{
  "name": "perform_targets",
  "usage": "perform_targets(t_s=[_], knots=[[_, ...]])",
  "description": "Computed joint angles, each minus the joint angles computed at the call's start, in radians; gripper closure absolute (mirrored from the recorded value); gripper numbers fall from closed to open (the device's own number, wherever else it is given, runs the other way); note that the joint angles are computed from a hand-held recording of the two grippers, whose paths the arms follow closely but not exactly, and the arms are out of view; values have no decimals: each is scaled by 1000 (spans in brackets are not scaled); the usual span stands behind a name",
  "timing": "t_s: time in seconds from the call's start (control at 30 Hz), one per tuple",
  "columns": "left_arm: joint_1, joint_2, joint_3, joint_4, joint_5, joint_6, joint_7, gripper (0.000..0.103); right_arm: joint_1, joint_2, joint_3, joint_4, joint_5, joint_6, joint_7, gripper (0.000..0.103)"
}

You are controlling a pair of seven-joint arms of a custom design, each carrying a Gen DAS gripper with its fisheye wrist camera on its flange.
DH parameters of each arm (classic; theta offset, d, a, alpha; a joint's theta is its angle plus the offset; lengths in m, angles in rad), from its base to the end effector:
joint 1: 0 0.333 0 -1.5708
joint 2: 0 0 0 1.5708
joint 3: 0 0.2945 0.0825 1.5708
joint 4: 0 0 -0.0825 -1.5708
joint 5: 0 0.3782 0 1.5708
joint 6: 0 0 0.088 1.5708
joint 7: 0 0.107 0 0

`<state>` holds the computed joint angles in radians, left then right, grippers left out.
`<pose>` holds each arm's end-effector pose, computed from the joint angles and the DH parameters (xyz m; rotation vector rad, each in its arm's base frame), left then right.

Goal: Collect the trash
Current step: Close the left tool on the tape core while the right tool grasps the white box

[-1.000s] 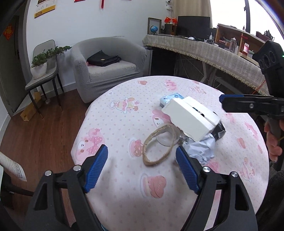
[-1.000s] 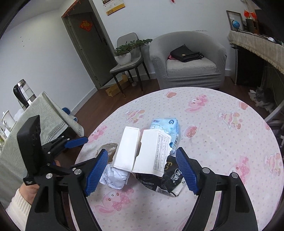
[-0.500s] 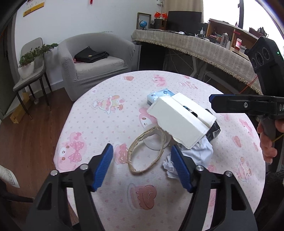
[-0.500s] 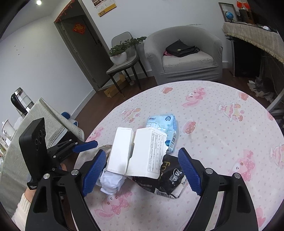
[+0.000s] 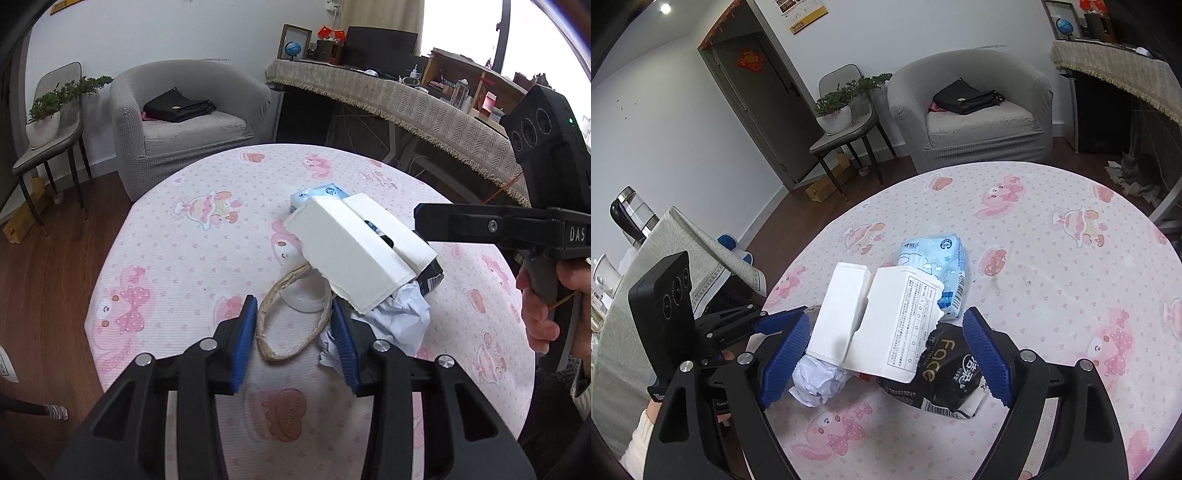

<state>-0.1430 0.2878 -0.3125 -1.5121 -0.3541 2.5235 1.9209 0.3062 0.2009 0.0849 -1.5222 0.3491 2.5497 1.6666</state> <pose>0.6276 -0.2712 0.5718 -1.3303 2.3697 -1.1384 0.6178 0.2433 0.6211 -1.6698 1.5407 -0.1805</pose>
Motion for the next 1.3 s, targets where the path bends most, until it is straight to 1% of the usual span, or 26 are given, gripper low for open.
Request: perform_targets(t_s=[0.17,0.23,0.4,0.5,0.57,0.67,0.8,0.9,0.93,1.03,1.17,1.2,1.23,1.27,1.3], knots=[[-8,-23,9,-24,24,20,-26,60,3,11,3,17,1,-8,-3,17],[-7,-39,9,-38,18,28,-31,60,11,17,0,25,-23,-10,9,15],[-15,-79,24,-78,47,48,-60,60,19,29,-2,39,-44,-11,30,15],[-8,-99,25,-99,19,40,-61,60,21,35,-2,45,-50,-13,37,14],[-13,-108,34,-107,36,24,-71,61,19,45,4,58,-37,-20,29,14],[-18,-131,40,-134,48,32,-67,63,28,63,7,85,-42,-39,29,14],[-24,-160,54,-168,74,56,-88,64,57,93,-4,129,-108,-61,59,14],[-22,-181,62,-193,67,68,-93,64,99,115,-37,171,-247,-105,121,14],[-21,-193,65,-209,60,75,-94,64,105,122,-39,183,-269,-115,129,14],[-24,-230,81,-253,88,92,-145,64,103,147,-34,218,-279,-148,136,14],[-31,-289,101,-312,164,126,-267,64,131,166,-53,244,-369,-189,152,15],[-32,-306,105,-327,206,136,-310,64,127,162,-50,235,-365,-178,148,19],[-34,-315,107,-334,254,136,-347,64,123,157,-46,226,-359,-171,143,26],[-34,-329,108,-341,307,133,-391,64,120,152,-46,217,-358,-164,141,31],[-35,-340,110,-349,329,137,-417,64,118,147,-47,210,-359,-157,141,37]])
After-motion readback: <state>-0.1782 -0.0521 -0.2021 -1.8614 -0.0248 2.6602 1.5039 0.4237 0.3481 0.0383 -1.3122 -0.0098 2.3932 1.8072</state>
